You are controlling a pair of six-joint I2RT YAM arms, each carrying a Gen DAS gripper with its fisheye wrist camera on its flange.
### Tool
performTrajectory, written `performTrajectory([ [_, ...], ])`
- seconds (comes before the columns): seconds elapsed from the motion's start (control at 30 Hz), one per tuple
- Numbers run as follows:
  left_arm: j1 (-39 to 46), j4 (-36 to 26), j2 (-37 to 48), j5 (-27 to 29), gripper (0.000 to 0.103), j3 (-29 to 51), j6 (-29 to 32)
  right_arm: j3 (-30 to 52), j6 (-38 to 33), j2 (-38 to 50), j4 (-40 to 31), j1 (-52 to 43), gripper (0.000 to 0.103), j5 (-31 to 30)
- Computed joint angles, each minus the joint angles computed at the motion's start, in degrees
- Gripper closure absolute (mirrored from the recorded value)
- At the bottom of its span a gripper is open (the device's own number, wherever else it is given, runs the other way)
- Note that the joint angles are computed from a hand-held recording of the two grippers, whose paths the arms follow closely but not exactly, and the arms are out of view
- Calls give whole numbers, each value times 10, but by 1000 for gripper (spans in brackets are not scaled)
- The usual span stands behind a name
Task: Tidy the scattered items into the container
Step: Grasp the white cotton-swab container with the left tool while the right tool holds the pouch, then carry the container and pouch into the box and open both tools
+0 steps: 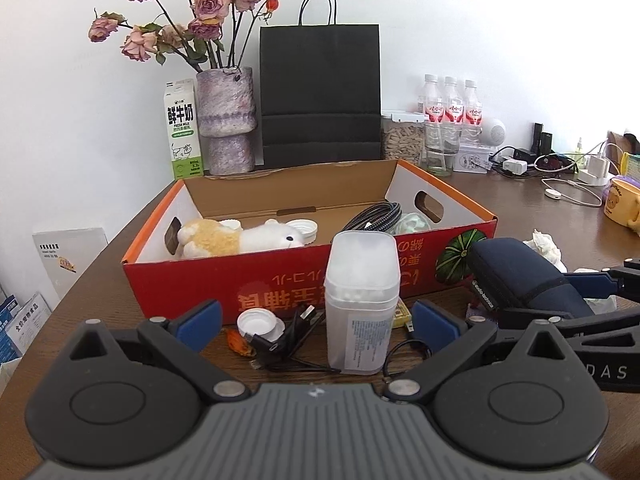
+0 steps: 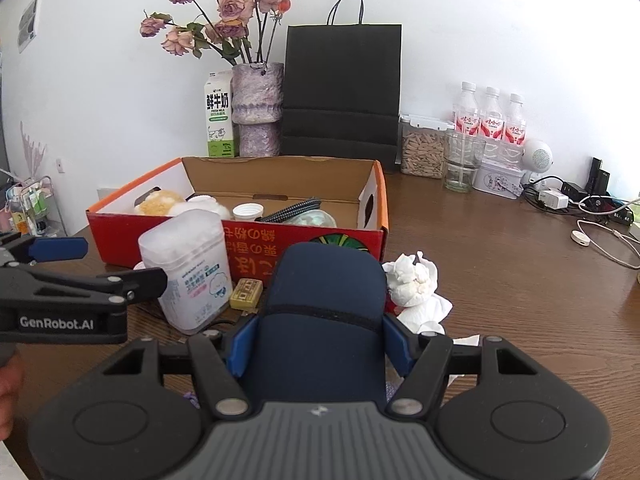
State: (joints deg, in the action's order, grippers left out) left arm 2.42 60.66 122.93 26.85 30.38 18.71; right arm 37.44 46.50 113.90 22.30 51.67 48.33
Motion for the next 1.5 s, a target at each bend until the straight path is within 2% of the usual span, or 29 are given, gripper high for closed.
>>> performTrajectory([
  [0.2, -23, -3, 28, -5, 0, 38, -31, -5, -18, 12, 20, 0, 38, -6],
  [0.27, -28, 0, 37, -1, 21, 46, -37, -5, -22, 14, 26, -1, 38, -9],
  [0.3, -29, -13, 36, 3, 46, 53, -38, -4, -22, 16, 26, 0, 38, -9],
  [0.33, -26, -41, 32, 19, 59, 61, -39, -2, -24, 17, 26, 2, 38, -8],
  [0.47, -29, -15, 28, 11, 59, 44, -46, 6, -44, 23, 32, 7, 38, -16],
  [0.8, 13, 56, -5, 36, 59, -6, -54, 39, -65, 32, 29, 17, 38, -20],
  [1.0, 36, 50, -11, 53, 59, -8, -54, 55, -65, 33, 13, 26, 38, -19],
  [1.3, 63, 43, -5, 76, 59, -7, -45, 101, -50, 78, -39, 15, 37, -48],
  [1.47, 70, 37, -2, 80, 59, -1, -48, 100, -60, 67, -32, 12, 36, -39],
  [1.5, 71, 37, -1, 82, 59, 0, -48, 105, -67, 67, -35, 8, 34, -41],
])
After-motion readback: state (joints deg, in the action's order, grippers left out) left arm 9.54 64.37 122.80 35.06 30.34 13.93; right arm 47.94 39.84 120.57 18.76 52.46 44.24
